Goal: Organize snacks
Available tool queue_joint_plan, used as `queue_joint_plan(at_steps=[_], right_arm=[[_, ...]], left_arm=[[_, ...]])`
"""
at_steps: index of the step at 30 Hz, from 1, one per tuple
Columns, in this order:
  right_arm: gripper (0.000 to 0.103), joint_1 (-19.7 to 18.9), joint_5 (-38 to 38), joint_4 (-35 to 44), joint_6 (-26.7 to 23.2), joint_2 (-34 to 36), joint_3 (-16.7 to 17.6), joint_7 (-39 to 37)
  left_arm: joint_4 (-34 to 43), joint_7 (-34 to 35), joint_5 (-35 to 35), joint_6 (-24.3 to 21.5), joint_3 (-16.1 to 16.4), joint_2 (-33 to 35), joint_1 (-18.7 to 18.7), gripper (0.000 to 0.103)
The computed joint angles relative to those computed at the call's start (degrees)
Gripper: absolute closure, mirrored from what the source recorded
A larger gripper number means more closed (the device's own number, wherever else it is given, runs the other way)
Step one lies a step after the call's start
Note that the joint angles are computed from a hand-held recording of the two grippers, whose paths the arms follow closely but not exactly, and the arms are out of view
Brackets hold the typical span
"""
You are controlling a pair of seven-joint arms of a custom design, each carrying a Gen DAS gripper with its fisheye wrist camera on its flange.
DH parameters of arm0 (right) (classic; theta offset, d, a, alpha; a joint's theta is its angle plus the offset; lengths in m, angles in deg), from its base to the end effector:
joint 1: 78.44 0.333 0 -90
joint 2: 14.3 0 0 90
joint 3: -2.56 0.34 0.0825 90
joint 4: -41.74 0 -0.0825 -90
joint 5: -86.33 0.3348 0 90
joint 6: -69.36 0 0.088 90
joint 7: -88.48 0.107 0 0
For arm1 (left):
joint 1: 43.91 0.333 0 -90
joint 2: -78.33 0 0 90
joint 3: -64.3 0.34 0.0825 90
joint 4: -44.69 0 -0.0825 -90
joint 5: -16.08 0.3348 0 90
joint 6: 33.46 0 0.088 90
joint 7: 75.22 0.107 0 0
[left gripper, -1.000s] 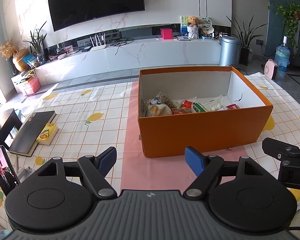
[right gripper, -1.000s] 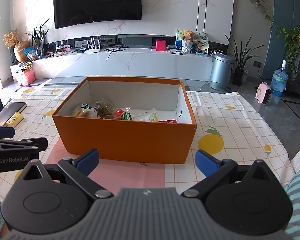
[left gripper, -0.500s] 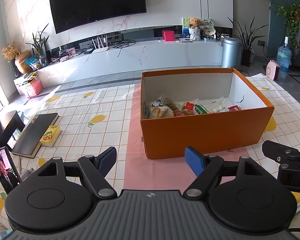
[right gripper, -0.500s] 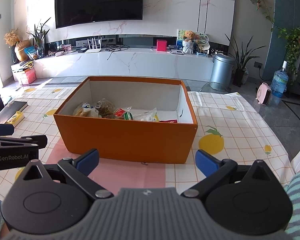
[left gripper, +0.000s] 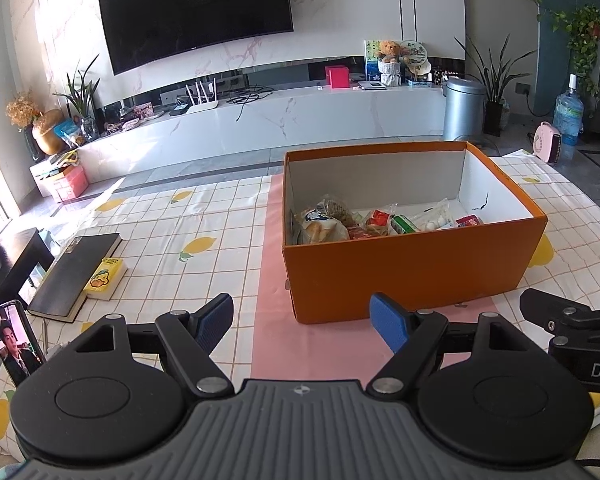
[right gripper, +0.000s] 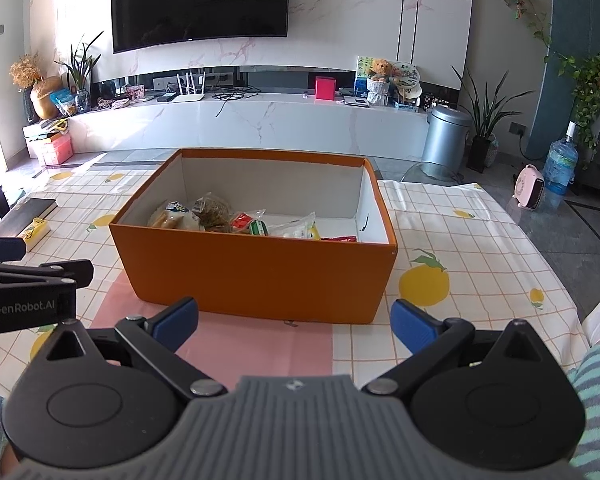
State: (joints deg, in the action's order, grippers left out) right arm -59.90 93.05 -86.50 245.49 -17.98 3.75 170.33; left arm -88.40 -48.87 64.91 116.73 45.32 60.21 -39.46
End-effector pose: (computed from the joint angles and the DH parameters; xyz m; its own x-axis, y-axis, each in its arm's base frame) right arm 0.4937 0.1673 0.5576 0.3580 -0.9336 0.0162 -0.5755 -0.2343 -0.7835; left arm 0.4229 -0.1446 0.5613 0.2596 -0.9578 -0.1233 -0.6396 -0.0749 -0.7651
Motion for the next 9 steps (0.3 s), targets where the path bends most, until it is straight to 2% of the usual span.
queue_joint_plan(at_steps=[9], right_arm=[[0.004,-0.04,-0.05,0.0,-0.03,-0.01,0.03,0.04]], left_arm=[[-0.27,-0.8,1.09,1.22,-0.19,-0.51,0.43,0.012]])
